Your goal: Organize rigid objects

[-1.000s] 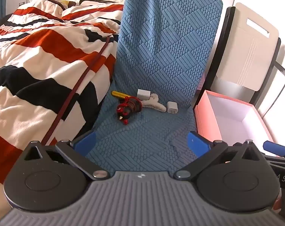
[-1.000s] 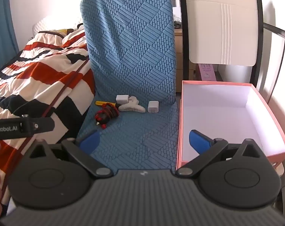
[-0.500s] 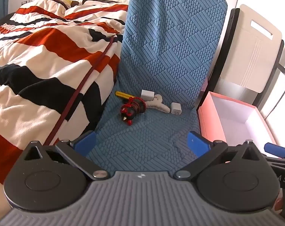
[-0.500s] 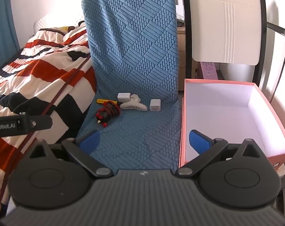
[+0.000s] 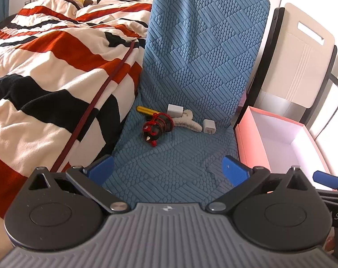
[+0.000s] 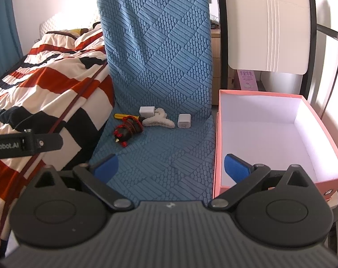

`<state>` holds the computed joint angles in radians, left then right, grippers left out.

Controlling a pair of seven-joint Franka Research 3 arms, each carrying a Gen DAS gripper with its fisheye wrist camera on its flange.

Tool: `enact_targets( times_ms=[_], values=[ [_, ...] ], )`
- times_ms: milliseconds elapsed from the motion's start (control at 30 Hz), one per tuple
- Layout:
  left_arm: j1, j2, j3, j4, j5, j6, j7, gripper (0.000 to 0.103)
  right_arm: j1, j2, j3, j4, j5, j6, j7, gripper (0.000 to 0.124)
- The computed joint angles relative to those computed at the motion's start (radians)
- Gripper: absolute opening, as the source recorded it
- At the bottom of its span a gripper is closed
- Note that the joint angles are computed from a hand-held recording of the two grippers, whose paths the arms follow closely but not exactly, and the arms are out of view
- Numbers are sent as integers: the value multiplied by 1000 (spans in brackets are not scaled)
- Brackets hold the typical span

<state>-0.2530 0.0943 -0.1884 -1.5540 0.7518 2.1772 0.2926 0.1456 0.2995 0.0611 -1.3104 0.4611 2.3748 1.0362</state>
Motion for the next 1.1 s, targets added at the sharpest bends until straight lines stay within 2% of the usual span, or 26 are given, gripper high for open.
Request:
enact_targets(
  times_ms=[533, 1100],
  values=[
    [6, 5, 2, -11, -21, 11, 17, 103, 1, 2, -3, -1, -7, -9, 23, 103],
    [15, 11, 9, -26, -43, 58, 38, 103, 5, 15, -6, 10, -21, -18, 55, 103]
  ],
)
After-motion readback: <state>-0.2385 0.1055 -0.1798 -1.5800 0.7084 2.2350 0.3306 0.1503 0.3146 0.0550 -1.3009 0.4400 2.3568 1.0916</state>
